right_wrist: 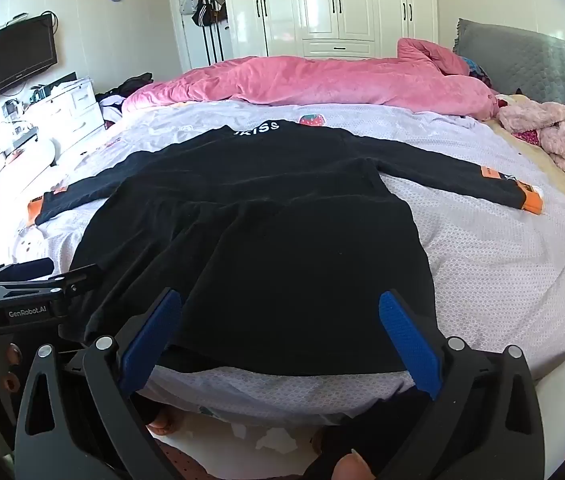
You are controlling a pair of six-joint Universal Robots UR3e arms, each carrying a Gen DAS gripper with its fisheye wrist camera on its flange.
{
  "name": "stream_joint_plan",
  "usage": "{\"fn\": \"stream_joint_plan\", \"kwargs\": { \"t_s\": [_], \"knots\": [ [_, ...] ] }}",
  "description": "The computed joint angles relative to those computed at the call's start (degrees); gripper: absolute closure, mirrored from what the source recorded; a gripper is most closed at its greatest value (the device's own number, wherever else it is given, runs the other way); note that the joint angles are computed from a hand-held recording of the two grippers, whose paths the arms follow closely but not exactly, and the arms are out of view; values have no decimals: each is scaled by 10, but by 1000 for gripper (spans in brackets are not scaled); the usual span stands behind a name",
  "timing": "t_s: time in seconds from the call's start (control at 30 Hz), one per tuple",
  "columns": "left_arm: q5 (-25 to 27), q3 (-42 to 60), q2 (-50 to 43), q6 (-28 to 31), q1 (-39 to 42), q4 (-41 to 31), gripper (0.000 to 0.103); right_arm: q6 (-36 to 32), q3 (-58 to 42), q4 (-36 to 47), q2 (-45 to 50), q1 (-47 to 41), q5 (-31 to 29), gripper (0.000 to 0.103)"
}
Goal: Fold small clothes
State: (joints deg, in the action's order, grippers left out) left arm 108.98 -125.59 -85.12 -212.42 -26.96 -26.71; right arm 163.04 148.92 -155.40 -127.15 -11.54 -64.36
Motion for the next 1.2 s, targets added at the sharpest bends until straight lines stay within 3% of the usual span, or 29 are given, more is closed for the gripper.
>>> {"fn": "stream_joint_plan", "kwargs": {
  "t_s": [0.4,0.57,1.2],
  "knots": [
    [-12,5,-6,15,12,4,9,-8,-17,43,-17,-9,4,4],
    [0,0,-2,7,-5,7,9,15,-9,-11,18,28,-26,4],
    [3,-5,6,4,-8,13,9,22,-8,-29,29,40,-38,4]
  ]
}}
